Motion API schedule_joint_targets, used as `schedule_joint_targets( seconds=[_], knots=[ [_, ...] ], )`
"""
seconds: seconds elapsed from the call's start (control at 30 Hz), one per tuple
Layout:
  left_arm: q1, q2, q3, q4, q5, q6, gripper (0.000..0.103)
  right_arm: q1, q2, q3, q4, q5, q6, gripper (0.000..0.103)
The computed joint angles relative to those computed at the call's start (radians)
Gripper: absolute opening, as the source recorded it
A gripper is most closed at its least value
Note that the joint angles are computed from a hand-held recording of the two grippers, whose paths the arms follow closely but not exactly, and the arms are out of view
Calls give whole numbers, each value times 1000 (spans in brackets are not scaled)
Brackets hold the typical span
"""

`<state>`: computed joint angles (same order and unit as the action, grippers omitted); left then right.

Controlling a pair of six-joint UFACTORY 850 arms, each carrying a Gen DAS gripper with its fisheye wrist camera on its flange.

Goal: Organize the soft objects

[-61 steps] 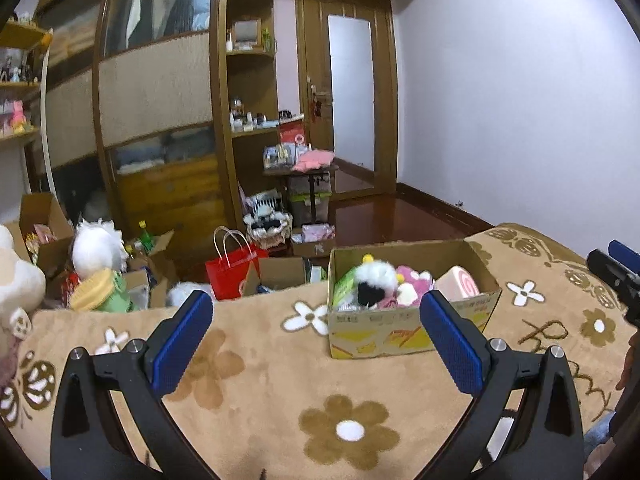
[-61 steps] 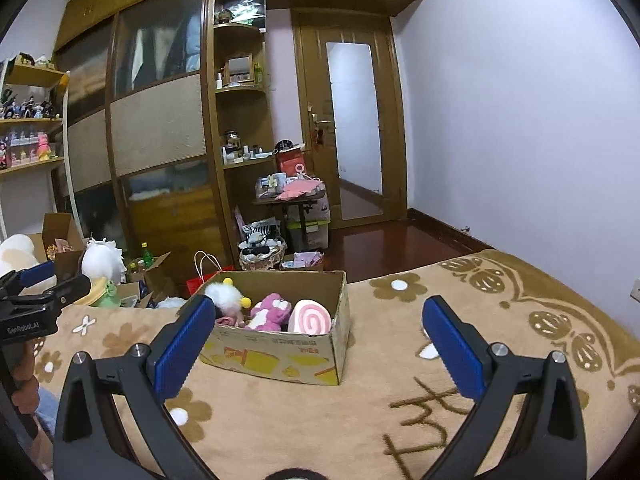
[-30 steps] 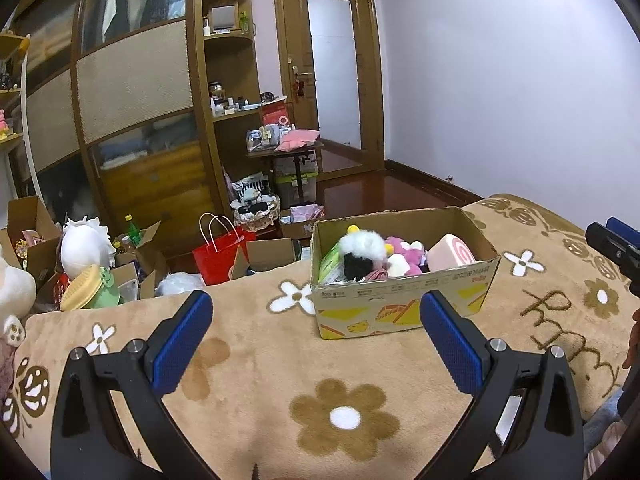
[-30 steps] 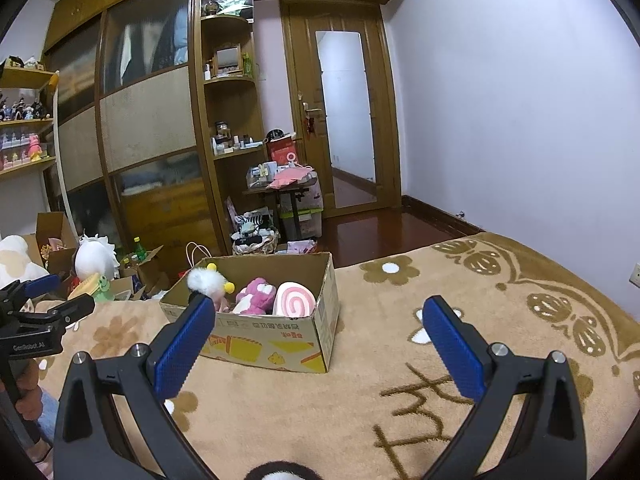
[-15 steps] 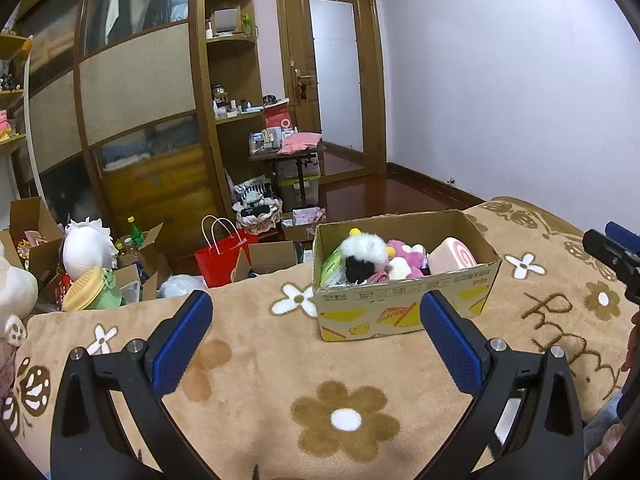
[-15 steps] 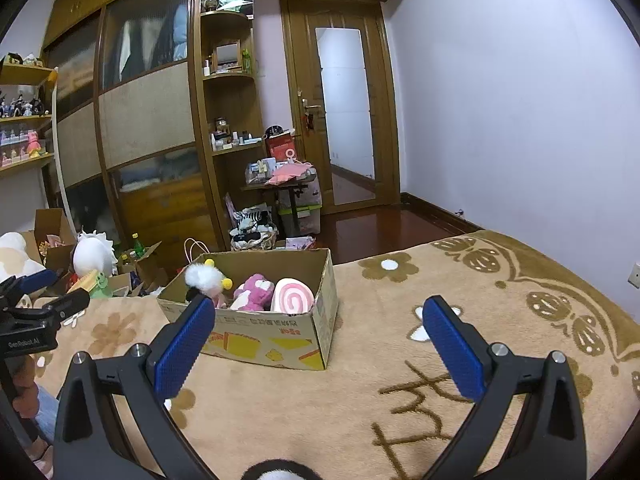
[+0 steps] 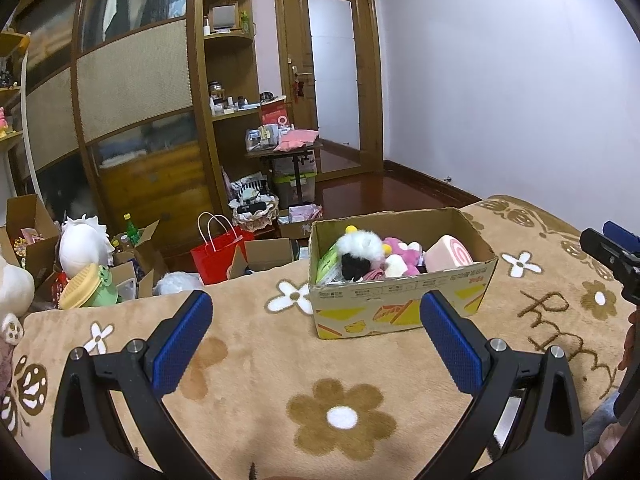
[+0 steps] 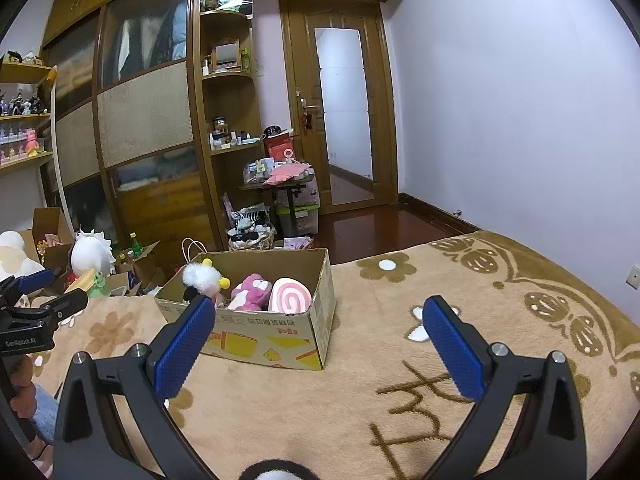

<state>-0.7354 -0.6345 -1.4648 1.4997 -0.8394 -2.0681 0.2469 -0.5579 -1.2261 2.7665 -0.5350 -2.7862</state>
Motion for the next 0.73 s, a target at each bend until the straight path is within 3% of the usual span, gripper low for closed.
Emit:
schedule_joint_targets(
  seconds=[0.73],
  knots=[
    [3,-2,0,-3,5,-1,102,-4,-3,-6,-14,1,13,103]
  ],
)
